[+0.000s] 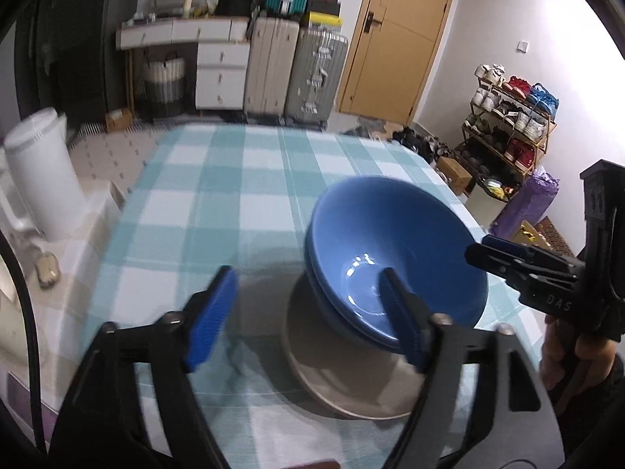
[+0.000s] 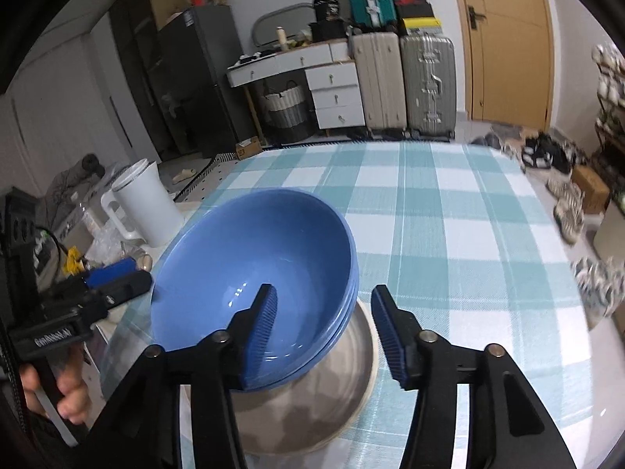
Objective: Organize plates and bowls
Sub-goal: 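Lower the bowl stack onto the cream plates and open both tools, then pull both tools back away from the bowls on the plates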
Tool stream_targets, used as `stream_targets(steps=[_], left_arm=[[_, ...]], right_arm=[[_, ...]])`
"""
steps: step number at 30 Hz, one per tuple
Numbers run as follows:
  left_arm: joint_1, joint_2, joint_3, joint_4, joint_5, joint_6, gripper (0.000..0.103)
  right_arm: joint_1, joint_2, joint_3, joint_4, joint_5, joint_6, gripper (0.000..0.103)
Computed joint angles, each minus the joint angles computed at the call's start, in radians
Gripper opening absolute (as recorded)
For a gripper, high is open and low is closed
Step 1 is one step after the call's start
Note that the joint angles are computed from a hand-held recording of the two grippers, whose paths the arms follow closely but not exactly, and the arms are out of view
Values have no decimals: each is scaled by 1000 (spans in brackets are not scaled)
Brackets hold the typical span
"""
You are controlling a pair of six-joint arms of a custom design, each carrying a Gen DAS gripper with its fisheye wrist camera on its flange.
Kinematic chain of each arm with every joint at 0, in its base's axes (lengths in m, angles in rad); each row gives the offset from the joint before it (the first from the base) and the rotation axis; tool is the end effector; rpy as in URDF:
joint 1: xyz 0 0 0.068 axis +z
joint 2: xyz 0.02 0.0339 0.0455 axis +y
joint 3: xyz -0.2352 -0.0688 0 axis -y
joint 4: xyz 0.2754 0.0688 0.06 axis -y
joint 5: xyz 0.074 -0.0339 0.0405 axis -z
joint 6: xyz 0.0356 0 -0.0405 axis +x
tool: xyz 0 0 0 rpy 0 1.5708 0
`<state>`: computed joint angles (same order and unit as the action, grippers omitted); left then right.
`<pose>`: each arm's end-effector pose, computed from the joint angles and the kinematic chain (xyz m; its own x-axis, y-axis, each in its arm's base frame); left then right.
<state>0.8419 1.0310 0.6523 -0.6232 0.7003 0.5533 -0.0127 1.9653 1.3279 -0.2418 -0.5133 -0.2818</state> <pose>0.1714 0.1576 0.1839 -0.6556 -0.1309 -0.7436 0.0063 0.9839 -0.1788 0.4346 0.0120 0.1341 -0.6558 -0.2339 -0.7178 -0.5043 0.8432 0.1860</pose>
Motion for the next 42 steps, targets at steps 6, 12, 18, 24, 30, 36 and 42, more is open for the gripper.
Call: stream_targets(steps=[6, 12, 18, 24, 30, 36, 42], left_arm=[[127, -73, -11, -33, 135, 126, 102], [266, -116, -15, -145, 265, 286, 102], [349, -85, -29, -210, 321, 424, 102], [354, -51, -91, -133, 337, 478, 102], [350, 24, -148, -18, 370, 512, 102], [326, 139, -164, 110, 367, 472, 102], [302, 183, -198, 258, 363, 392, 102]], right_arm=[[-29, -67, -85, 84, -59, -45, 98], [-89, -92, -151, 158, -162, -63, 102], [-137, -75, -211, 246, -245, -109, 102], [-163, -49, -271, 352, -299, -137, 102], [-172, -3, -303, 443, -325, -160, 102], [-185, 22, -345, 540, -360, -174, 102], [-186, 44, -356, 579, -373, -193, 102]])
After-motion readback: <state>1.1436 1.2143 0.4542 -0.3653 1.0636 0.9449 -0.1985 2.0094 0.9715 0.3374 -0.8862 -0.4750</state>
